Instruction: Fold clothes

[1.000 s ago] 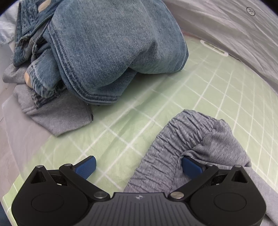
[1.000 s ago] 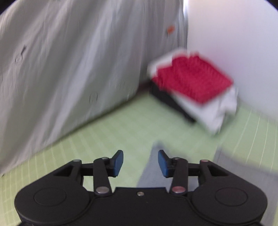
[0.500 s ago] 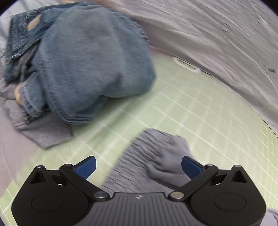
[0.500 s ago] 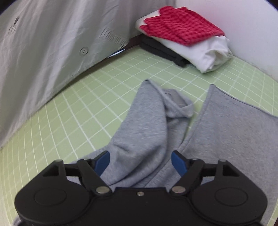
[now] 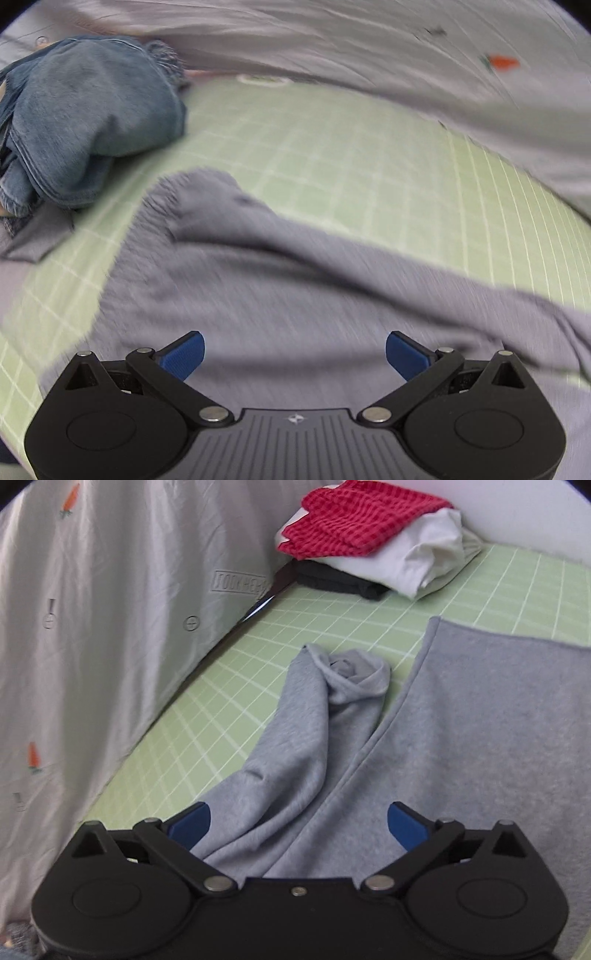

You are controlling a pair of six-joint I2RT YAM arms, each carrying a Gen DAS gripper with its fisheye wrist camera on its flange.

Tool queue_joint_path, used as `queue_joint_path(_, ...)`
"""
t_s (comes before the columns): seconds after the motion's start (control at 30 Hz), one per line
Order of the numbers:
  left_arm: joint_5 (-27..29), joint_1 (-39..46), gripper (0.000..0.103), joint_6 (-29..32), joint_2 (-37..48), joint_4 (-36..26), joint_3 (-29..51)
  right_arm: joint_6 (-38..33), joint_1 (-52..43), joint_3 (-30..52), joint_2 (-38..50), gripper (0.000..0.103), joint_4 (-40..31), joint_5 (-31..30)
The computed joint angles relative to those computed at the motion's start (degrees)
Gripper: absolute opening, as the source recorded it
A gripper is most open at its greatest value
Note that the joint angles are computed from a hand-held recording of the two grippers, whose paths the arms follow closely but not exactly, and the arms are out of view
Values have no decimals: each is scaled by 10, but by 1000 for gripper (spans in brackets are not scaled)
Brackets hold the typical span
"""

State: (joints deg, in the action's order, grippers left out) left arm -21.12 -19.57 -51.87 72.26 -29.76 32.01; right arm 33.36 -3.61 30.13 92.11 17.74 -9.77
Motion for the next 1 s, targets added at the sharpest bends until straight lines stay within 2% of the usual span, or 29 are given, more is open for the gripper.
queue_joint_path(0.07, -7, -52, 103, -58, 14, -17, 7, -30, -23, -5, -12, 103, -13, -32)
queue_joint_path(0.17, -16, -118, 103, -135, 38, -44, 26, -76, -73, 8, -18, 103, -52, -112)
queue_joint_path(0.3, -31, -171, 103, -192, 73, -55, 54, -85, -118, 50, -3, 99, -106, -150)
queue_joint_path(0.37, -40, -186, 103, -216, 80, -53, 65, -86, -139, 53, 8, 93, -86, -178)
queue_joint_path(0.43, -44, -191, 103, -231, 76, -37, 65, -65, -160, 65, 34, 91, -64, -213)
queue_joint_path(0.53, -43, -181, 102, -265, 68, -13, 65, 20, -199, 90, 100, 74, -17, -289)
queue_joint_path(0.57, -41, -176, 101, -277, 65, -3, 64, 57, -209, 96, 122, 59, 1, -310)
queue_joint_path(0.6, -36, -166, 97, -282, 54, 20, 54, 90, -217, 96, 138, 47, 25, -327)
queue_joint_path(0.7, -8, -127, 81, -269, 36, 109, 20, 142, -227, 98, 171, 44, 85, -339)
queue_joint_path(0.77, 13, -101, 63, -266, 50, 153, 14, 131, -221, 125, 191, 42, 65, -319)
queue_joint_path(0.83, 41, -74, 53, -264, 75, 202, 11, 143, -214, 152, 220, 39, 63, -310)
queue_joint_path(0.93, 93, -35, 45, -266, 115, 278, 5, 165, -198, 193, 255, 37, 46, -282)
queue_joint_path(1.0, 109, -25, 45, -268, 140, 289, 17, 164, -186, 217, 264, 36, 7, -261)
